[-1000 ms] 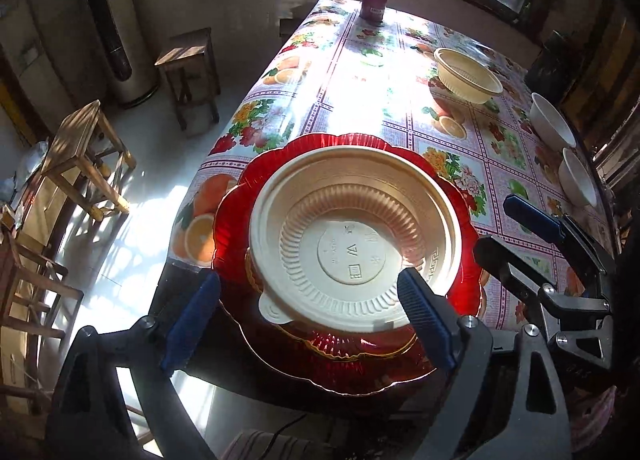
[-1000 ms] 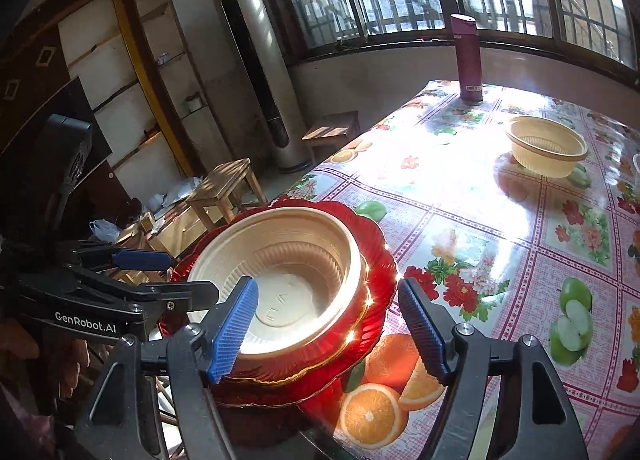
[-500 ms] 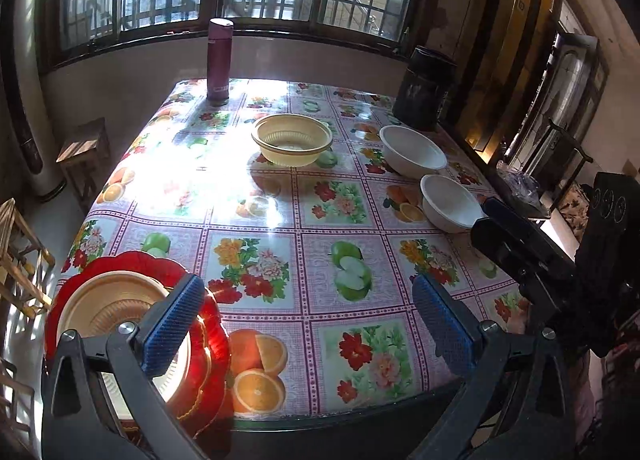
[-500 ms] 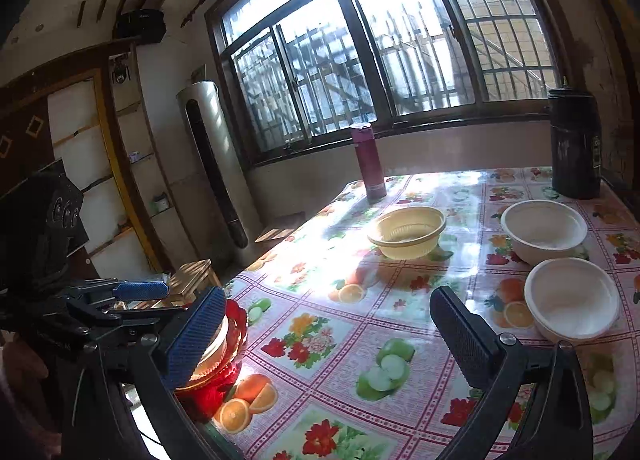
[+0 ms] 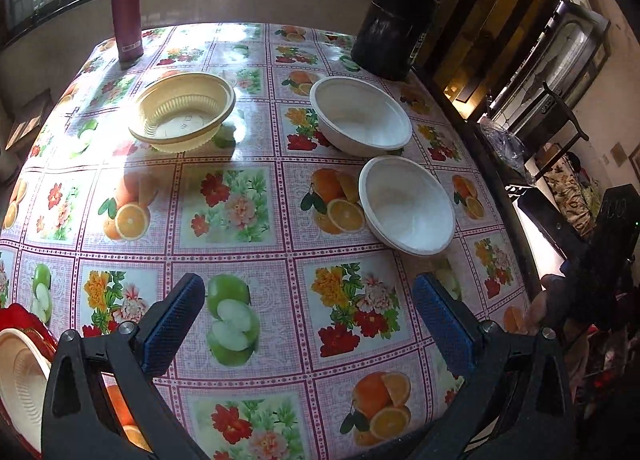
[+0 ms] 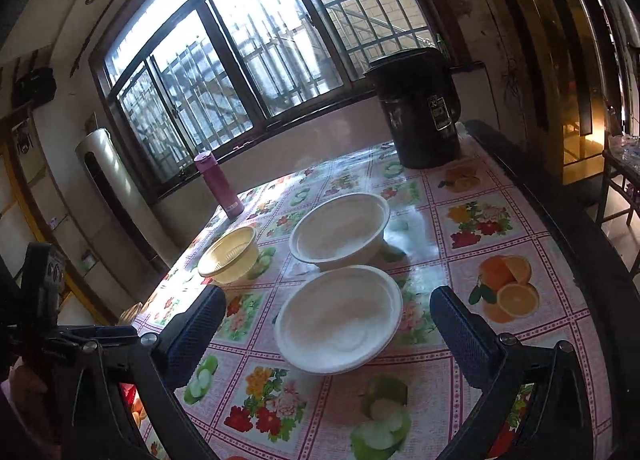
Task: Organize plates and bowls
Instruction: 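Move both grippers to the rim of a white paper bowl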
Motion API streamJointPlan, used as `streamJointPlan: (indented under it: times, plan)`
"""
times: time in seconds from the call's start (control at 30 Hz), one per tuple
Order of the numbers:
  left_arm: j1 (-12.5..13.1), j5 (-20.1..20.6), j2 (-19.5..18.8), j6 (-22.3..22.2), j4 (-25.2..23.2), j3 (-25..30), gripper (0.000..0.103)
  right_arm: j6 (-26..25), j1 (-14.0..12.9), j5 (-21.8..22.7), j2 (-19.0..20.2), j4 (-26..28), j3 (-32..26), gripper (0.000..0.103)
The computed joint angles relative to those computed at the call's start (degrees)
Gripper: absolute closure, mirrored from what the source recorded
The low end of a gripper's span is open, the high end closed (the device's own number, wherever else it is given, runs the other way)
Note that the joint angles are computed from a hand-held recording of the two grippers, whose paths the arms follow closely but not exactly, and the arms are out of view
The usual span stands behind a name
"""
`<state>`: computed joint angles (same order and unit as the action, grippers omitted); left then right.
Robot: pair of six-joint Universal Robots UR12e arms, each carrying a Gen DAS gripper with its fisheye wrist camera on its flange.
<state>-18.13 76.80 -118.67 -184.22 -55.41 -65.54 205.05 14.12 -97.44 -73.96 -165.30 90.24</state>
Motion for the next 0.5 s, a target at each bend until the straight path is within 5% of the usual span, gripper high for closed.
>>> streamJointPlan:
  times: [0.27,0.5]
  plan:
    - [-1.31,-3.34,-7.55,-3.77,-10.01,11.94,0.0,13.41,-5.51,14.11,3.32,-9.33,1.49,0.0]
    - [-1.97,-4.97,-11.11,-8.23,-12.69,15.86,0.0,21.84,-8.89,26.79,3.93,-12.39,3.24,0.0]
